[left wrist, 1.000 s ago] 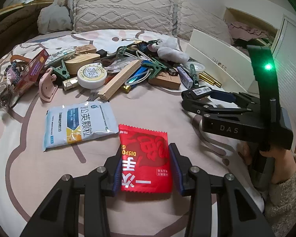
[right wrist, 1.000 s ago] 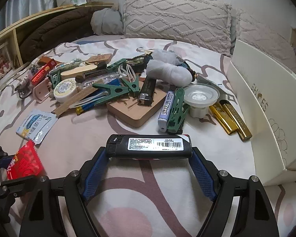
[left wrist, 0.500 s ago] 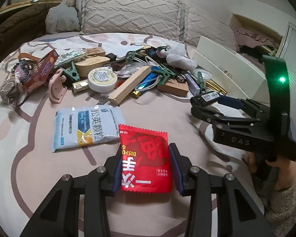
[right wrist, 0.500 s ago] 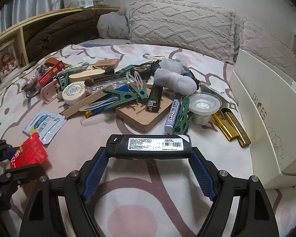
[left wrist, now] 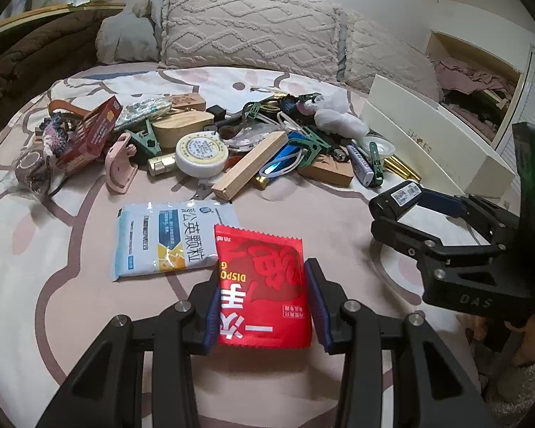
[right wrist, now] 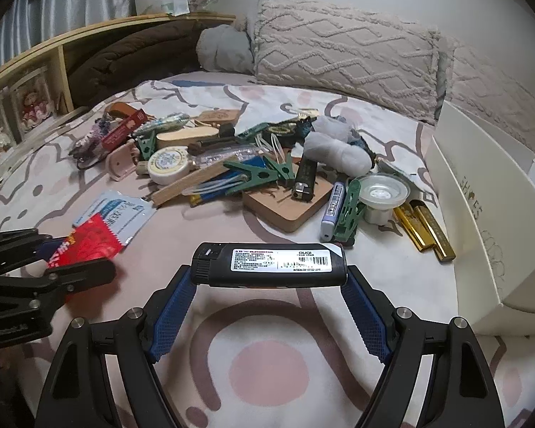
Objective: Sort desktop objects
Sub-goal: 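Carry the red packet and black box toward the white shoebox with both tools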
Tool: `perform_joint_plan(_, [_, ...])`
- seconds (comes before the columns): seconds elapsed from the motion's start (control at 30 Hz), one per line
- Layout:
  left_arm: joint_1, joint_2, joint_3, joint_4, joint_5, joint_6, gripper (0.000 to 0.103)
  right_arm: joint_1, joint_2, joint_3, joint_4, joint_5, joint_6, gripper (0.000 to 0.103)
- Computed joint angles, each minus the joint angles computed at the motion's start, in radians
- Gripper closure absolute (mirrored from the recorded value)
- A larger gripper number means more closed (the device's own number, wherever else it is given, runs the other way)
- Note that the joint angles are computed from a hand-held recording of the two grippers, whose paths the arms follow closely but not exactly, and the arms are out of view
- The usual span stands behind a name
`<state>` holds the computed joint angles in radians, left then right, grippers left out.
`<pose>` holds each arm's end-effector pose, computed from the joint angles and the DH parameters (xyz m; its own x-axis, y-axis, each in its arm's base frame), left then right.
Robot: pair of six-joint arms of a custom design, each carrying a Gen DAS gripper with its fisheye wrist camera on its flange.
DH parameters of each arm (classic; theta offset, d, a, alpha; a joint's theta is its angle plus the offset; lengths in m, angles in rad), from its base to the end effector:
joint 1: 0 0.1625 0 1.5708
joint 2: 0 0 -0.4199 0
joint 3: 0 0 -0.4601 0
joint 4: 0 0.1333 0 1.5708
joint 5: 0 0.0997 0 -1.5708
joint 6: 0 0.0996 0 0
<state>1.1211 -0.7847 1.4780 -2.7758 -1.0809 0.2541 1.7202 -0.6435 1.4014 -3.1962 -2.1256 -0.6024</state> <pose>-0.1772 -0.7816 0.1374 -0.7708 0.3678 -0.5202 0.5918 0.7158 -0.3708 0.1989 -0.7782 0.1195 -0.6873 -0.1393 0.7129 -0.5895 0.6804 -0.4354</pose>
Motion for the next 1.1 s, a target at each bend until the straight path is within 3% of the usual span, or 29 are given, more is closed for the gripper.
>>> perform_joint_plan(0.23, [-0.007,-0.007,0.002,-0.012,-0.014,0.003,0.061,0.010,-0.018,0.019,-0.021,0.018,0.007,0.020])
perform_joint_plan(0.67, [-0.039,-0.005,-0.018,-0.031,0.023,0.002,0.061,0.013,-0.069,0.047,-0.075,0.070,0.021,0.020])
perform_joint_plan(1.1, [-0.072,0.019,-0.077,-0.072,-0.013,0.041,0.061,0.020,-0.108,0.047,-0.148,0.083,-0.011,0.020])
